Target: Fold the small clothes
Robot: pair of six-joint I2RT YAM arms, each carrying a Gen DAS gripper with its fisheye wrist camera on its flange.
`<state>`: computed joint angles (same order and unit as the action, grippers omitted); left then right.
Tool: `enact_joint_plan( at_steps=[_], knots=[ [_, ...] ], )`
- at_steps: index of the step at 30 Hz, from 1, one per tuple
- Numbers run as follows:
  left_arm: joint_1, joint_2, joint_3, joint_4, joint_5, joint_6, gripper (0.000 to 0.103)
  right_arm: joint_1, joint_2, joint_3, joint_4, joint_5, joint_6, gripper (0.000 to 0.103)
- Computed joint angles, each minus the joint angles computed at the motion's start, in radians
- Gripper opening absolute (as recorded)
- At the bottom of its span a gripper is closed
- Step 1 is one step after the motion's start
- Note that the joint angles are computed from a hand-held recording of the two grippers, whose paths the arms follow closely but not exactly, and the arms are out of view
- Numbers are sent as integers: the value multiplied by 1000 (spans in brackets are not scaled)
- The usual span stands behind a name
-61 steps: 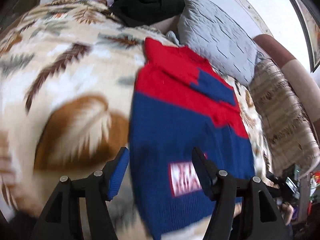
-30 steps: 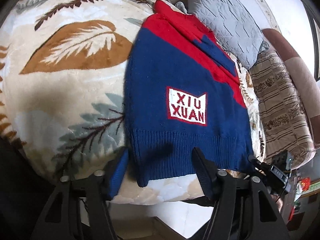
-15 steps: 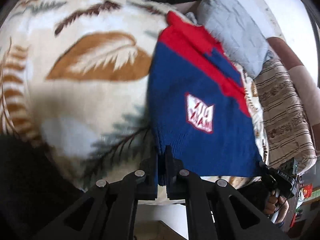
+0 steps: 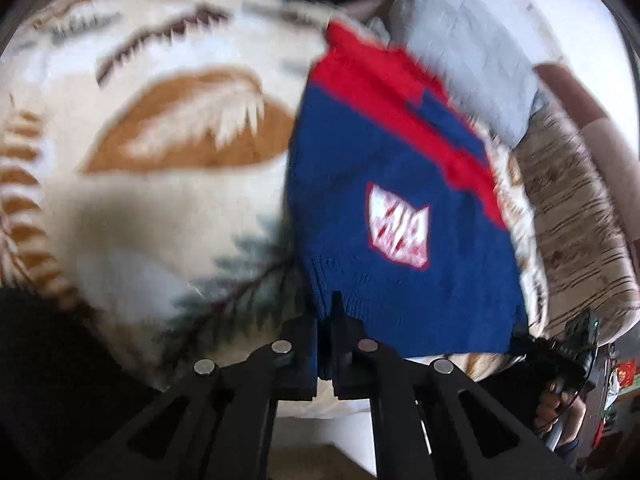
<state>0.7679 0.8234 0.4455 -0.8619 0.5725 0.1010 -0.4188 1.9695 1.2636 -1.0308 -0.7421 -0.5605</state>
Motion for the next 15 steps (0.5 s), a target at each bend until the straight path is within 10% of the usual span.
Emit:
enact_joint_plan(
  at_steps=[4, 12, 14, 15],
  knots=[
    [134, 32, 73, -67, 73, 112, 4, -54, -63, 55, -58, -46, -33, 6],
    [-18, 125, -48, 92, -40, -16, 6, -72, 57, 93, -111, -89, -46, 12],
    [-21, 128, -43, 101, -36, -36, 15, -67, 37, 68, -87, -86, -38, 30],
    [-15, 139, -43, 109, -23, -40, 23, -64, 31, 62, -76, -76, -30, 63]
  ],
)
